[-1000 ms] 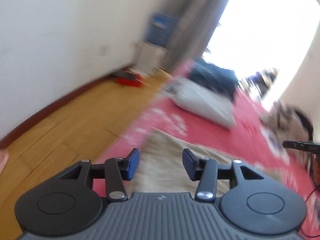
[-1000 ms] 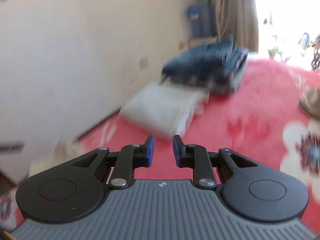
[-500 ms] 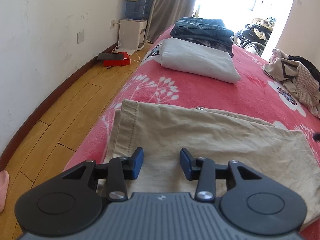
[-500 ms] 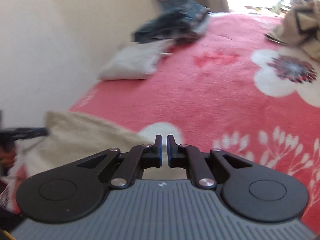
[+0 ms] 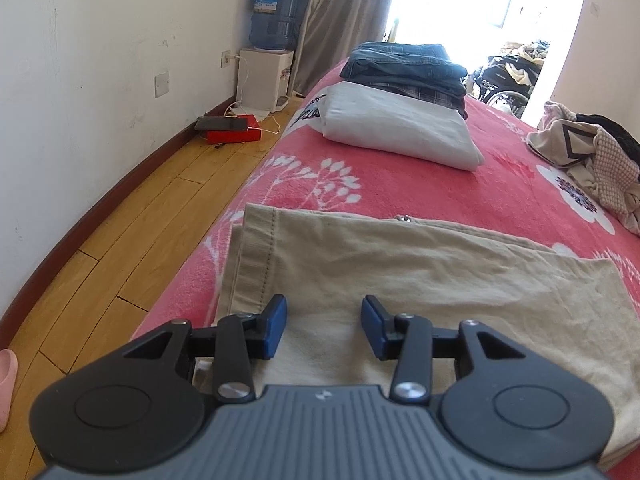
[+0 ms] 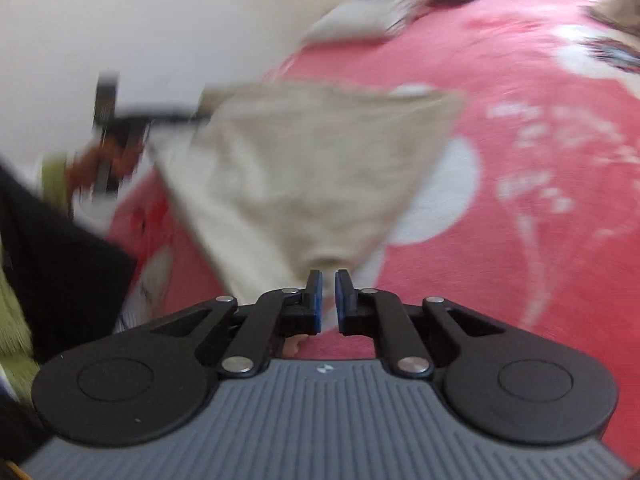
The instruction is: Fold clothes
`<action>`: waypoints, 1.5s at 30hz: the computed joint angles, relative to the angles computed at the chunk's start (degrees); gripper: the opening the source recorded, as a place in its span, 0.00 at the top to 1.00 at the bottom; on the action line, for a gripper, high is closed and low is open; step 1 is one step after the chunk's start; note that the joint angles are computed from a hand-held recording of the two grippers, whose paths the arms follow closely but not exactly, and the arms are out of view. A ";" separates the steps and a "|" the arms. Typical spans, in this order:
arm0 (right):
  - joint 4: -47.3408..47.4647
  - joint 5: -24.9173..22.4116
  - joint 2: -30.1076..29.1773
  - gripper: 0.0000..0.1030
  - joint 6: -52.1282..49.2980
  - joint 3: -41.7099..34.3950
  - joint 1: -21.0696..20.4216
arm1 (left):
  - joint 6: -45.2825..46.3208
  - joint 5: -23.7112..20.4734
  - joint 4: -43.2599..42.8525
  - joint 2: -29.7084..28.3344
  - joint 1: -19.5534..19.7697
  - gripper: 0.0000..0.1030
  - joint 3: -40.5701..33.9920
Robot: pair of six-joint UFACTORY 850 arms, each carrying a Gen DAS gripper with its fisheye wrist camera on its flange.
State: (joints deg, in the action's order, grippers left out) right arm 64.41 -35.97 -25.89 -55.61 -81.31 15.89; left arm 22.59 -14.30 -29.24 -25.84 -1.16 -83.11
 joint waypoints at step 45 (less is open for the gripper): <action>10.97 -7.24 -2.10 0.57 9.79 4.78 0.38 | 10.51 -22.71 -0.22 -30.53 -20.24 0.51 -47.59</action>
State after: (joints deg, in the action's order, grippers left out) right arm 75.38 -43.21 -27.99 -45.82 -76.53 16.26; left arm 33.10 -37.01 -29.47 -56.38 -21.40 -130.70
